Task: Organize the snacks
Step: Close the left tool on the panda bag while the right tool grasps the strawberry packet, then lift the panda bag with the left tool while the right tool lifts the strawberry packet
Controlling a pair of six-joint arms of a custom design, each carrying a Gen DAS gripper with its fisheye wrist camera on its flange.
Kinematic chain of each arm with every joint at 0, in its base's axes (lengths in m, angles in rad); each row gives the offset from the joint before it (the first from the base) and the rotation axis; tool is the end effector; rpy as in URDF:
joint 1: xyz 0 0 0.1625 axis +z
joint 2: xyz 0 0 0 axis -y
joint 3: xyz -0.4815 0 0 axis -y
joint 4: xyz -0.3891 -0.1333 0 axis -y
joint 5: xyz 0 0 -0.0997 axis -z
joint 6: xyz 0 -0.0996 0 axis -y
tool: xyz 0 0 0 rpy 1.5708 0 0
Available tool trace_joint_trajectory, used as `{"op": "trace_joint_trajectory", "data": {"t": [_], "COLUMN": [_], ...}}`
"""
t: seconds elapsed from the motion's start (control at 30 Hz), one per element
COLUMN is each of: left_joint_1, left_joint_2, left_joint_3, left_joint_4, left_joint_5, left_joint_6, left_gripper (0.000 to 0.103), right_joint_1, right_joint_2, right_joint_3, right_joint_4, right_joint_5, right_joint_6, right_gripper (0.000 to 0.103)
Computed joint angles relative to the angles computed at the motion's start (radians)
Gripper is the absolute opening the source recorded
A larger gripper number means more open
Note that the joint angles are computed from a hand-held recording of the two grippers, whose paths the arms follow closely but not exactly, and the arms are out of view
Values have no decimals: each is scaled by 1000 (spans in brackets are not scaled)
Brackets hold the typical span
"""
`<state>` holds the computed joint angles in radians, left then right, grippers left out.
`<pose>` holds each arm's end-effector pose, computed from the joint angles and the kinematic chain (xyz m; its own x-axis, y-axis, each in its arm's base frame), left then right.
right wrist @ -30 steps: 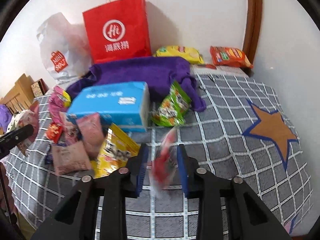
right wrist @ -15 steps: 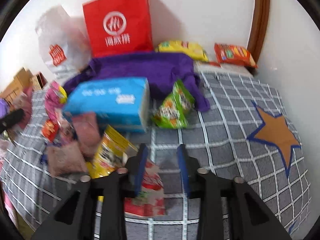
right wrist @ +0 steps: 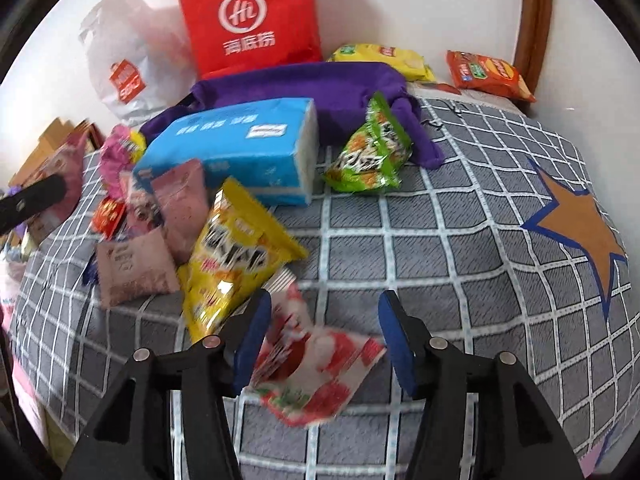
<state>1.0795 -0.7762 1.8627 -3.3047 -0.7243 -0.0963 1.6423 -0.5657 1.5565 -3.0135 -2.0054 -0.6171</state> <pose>-0.1205 -0.6660 0.1630 -0.8298 -0.1529 -0.5367 0.2979 0.6918 -0.6578 0.1446 -0.7404 0.0574 -0.7114 -0.4225 0.5616 -0.5836 0.8004 -0.1369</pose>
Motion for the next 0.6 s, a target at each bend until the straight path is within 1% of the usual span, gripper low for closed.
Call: {"op": "trace_joint_trajectory", "data": {"t": [0.03,0.1,0.13,0.2,0.33,0.4,0.5,0.53,0.57,0.6], "left_joint_1": [1,1,0,-3,-12,-16,-21,-23,-26,-27], "left_joint_2": [0,1,1,1,-3,-5,-10,-11,-12,-13], "left_joint_3": [1,2,3,6,20,27,38,41,45,47], "left_joint_4": [-1,0,-1,0,-10,-19,-23,-26,-29,-30], "left_joint_5": [-3,-8,-10,-13,-9,-3,2,6,9,11], "left_joint_6": [0,-1,-1,-4,1,2,-5,-6,-6,-6], "left_gripper": [60,60,60,60,60,60,60,60,60,60], "right_joint_1": [-1,-5,-8,-11,-6,0,11,10,16,15], "right_joint_2": [-9,-25,-32,-43,-54,-54,-35,-34,-24,-23], "right_joint_3": [16,45,59,80,115,130,140,142,142,141], "right_joint_4": [-4,-9,-10,-4,-21,-71,-183,-191,-237,-241], "right_joint_5": [10,38,56,76,78,69,22,24,-13,-21], "right_joint_6": [-13,-37,-51,-69,-127,-160,-231,-238,-287,-306], "right_gripper": [57,66,68,69,69,70,69,69,69,69]}}
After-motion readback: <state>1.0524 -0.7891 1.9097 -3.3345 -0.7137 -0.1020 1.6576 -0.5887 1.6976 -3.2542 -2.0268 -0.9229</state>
